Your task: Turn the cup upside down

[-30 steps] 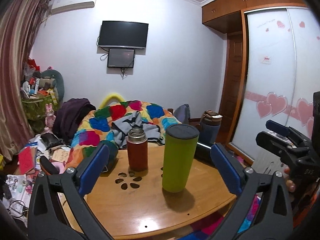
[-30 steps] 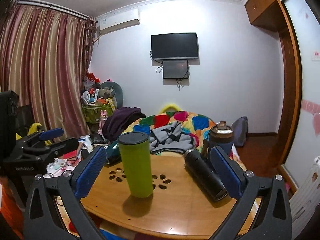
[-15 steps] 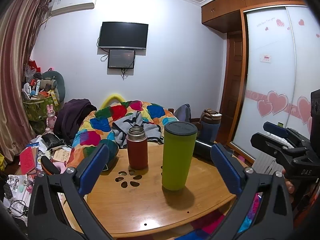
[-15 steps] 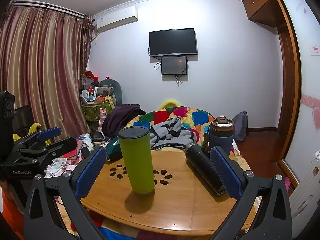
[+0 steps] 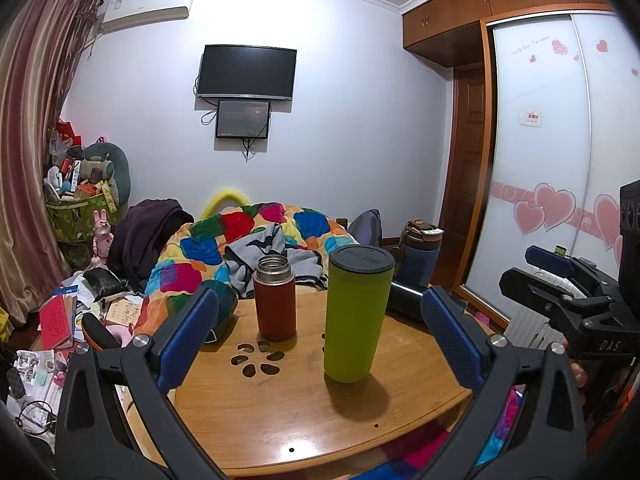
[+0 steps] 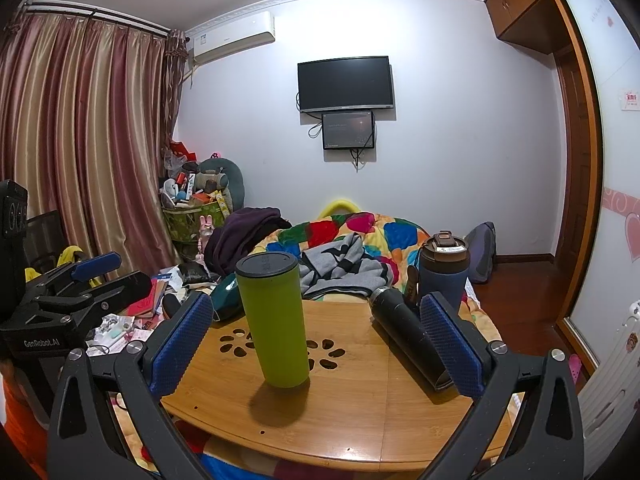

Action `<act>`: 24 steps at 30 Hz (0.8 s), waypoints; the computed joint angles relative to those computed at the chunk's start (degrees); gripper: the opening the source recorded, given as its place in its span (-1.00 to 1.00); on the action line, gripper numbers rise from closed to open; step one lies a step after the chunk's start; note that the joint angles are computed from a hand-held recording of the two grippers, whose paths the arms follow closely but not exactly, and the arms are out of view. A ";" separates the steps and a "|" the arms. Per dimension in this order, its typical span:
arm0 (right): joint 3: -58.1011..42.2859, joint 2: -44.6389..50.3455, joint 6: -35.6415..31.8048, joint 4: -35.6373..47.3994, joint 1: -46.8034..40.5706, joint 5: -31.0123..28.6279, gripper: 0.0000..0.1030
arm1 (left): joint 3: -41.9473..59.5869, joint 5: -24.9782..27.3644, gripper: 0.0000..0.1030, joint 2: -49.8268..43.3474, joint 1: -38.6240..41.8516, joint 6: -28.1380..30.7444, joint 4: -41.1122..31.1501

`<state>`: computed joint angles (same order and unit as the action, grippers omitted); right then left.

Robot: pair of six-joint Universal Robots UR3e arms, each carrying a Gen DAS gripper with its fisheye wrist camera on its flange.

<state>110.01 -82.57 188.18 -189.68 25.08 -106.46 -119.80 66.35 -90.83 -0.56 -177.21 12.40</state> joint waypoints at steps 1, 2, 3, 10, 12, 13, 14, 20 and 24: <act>0.00 0.00 0.04 0.00 -0.03 0.11 1.00 | 0.01 -0.09 1.00 -0.01 0.03 0.02 -0.01; -0.03 0.03 0.02 0.03 -0.01 0.09 1.00 | 0.03 -0.15 1.00 -0.01 0.04 0.01 -0.08; 0.02 -0.02 0.04 0.09 -0.05 0.26 1.00 | 0.06 -0.52 1.00 0.00 0.20 0.04 -0.21; -0.45 0.62 0.13 -0.07 0.15 0.17 1.00 | -0.04 -1.15 1.00 0.23 0.54 0.36 -0.62; -0.42 0.70 0.37 -0.10 0.03 0.50 1.00 | -0.21 -1.12 1.00 0.25 0.54 0.36 -0.44; -0.37 0.76 0.50 -0.16 -0.01 0.60 1.00 | -0.19 -1.22 1.00 0.16 0.61 0.34 -0.41; -0.27 0.61 0.39 -0.13 -0.19 0.73 1.00 | -0.21 -1.07 1.00 0.25 0.50 0.30 -0.49; -0.20 1.00 0.60 -0.29 -0.51 1.24 1.00 | -0.37 -1.07 1.00 0.06 0.53 0.30 -0.23; -0.18 1.16 0.51 -0.33 -0.59 1.26 1.00 | -0.35 -1.07 1.00 -0.07 0.55 0.21 -0.08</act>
<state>109.83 -81.41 188.69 -190.01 24.49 -105.20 -120.14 65.28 -90.90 -0.01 -177.00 12.31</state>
